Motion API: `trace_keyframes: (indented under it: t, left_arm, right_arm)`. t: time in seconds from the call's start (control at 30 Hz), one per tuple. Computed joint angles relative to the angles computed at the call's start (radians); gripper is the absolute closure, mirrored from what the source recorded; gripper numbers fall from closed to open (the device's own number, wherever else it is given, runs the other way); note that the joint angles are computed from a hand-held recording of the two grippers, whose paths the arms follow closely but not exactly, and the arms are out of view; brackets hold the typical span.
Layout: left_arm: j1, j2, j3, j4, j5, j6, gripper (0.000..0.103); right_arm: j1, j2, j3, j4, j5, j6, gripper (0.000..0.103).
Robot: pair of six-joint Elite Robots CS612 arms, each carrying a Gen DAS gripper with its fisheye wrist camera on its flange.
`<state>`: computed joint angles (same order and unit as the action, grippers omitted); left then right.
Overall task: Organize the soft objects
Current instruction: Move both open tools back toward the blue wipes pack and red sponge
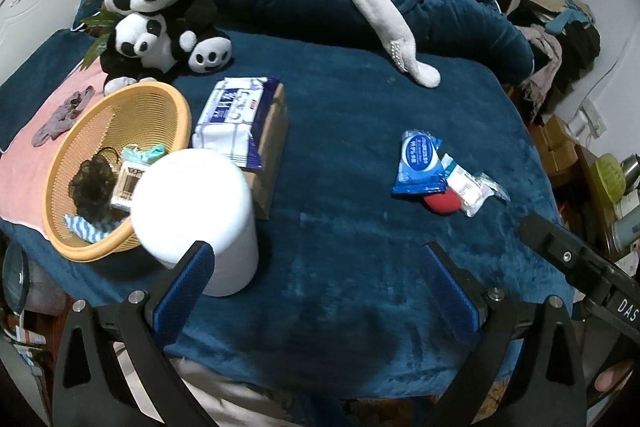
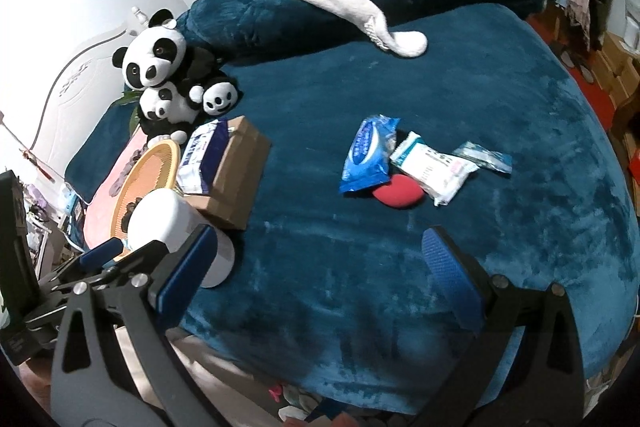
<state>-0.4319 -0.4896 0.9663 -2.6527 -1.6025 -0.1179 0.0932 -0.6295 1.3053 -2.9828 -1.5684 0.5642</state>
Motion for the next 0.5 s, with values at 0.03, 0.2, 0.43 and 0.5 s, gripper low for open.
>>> trace_keyframes:
  t: [0.03, 0.2, 0.43, 0.5]
  left_arm:
    - [-0.002, 0.002, -0.003, 0.005, -0.002, 0.003, 0.001]
    - [-0.012, 0.016, -0.023, 0.037, -0.009, 0.02, 0.001]
    - [-0.022, 0.042, -0.062, 0.091, -0.02, 0.033, 0.001]
    - [-0.025, 0.05, -0.075, 0.108, -0.021, 0.037, 0.001]
  right_arm:
    - [-0.002, -0.001, 0.004, -0.001, 0.0, 0.004, 0.0]
    - [-0.011, -0.004, 0.023, 0.0, -0.002, 0.023, 0.0]
    - [-0.027, -0.006, 0.048, 0.0, 0.002, 0.051, 0.0]
    - [-0.031, -0.006, 0.053, 0.0, 0.004, 0.059, 0.0]
